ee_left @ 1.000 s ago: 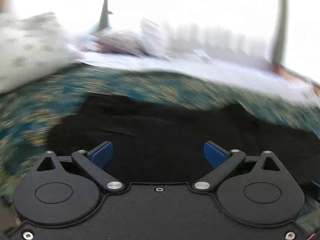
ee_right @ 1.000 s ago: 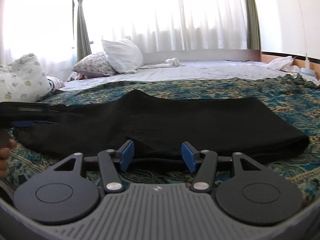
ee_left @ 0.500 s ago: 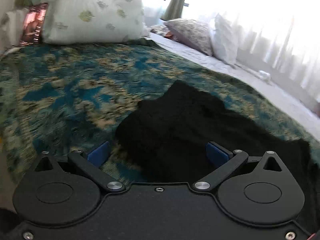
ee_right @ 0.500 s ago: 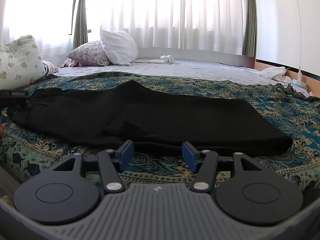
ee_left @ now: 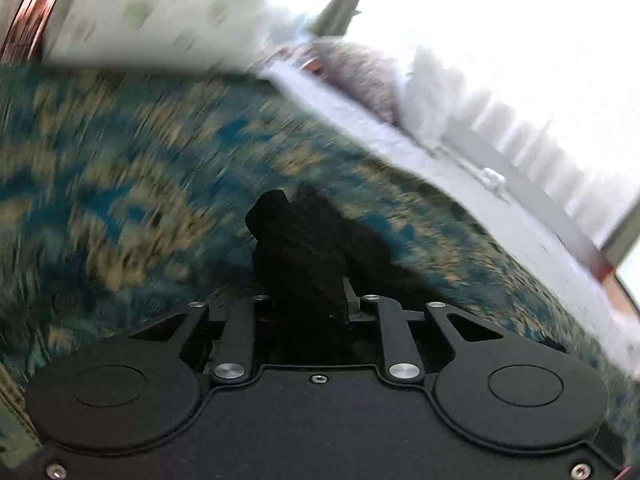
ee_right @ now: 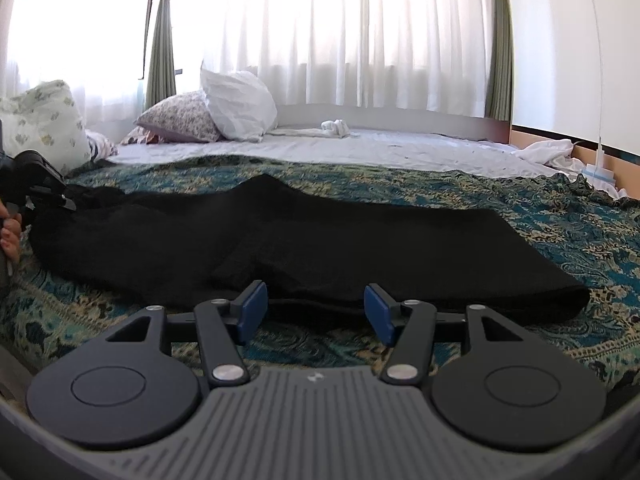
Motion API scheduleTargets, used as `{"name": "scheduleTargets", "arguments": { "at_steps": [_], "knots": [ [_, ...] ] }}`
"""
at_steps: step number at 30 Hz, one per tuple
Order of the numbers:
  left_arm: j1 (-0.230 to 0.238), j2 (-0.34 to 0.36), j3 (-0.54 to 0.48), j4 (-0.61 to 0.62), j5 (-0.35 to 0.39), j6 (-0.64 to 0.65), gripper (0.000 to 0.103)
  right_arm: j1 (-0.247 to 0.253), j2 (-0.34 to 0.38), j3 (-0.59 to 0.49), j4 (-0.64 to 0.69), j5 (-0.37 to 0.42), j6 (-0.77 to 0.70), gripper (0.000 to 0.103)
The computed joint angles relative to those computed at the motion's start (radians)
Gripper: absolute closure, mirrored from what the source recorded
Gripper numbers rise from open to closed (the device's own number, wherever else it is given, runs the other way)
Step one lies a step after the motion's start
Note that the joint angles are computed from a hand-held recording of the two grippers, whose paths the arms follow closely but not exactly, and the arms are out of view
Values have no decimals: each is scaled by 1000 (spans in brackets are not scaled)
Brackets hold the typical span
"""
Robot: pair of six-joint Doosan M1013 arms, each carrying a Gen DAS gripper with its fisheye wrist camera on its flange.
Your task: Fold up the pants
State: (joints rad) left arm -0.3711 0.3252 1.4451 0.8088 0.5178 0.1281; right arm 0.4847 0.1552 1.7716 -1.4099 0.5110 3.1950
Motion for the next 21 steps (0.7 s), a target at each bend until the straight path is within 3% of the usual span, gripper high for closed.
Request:
{"name": "scheduleTargets", "arguments": {
  "at_steps": [7, 9, 12, 14, 16, 18, 19, 21],
  "knots": [
    [-103, 1, -96, 27, -108, 234, 85, -63, -22, 25, -111, -47, 197, 33],
    [-143, 25, -150, -79, -150, 423, 84, -84, -35, 40, -159, -37, 290, 33],
    [-205, 84, -240, -321, -148, 755, 83, -120, -61, 66, -206, -6, 414, 33],
    [-244, 142, -309, -493, -90, 971, 80, -142, -78, 83, -226, 28, 480, 33],
    [-269, 199, -379, -640, 13, 1162, 68, -168, -95, 103, -232, 47, 533, 33],
    [-299, 243, -432, -662, 141, 1258, 59, -201, -113, 126, -245, 25, 588, 33],
    [-306, 243, -423, -691, 156, 1306, 53, -213, -117, 132, -246, 16, 602, 33],
    [-306, 205, -345, -843, 97, 1448, 49, -231, -121, 142, -250, -1, 615, 33]
  ]
}}
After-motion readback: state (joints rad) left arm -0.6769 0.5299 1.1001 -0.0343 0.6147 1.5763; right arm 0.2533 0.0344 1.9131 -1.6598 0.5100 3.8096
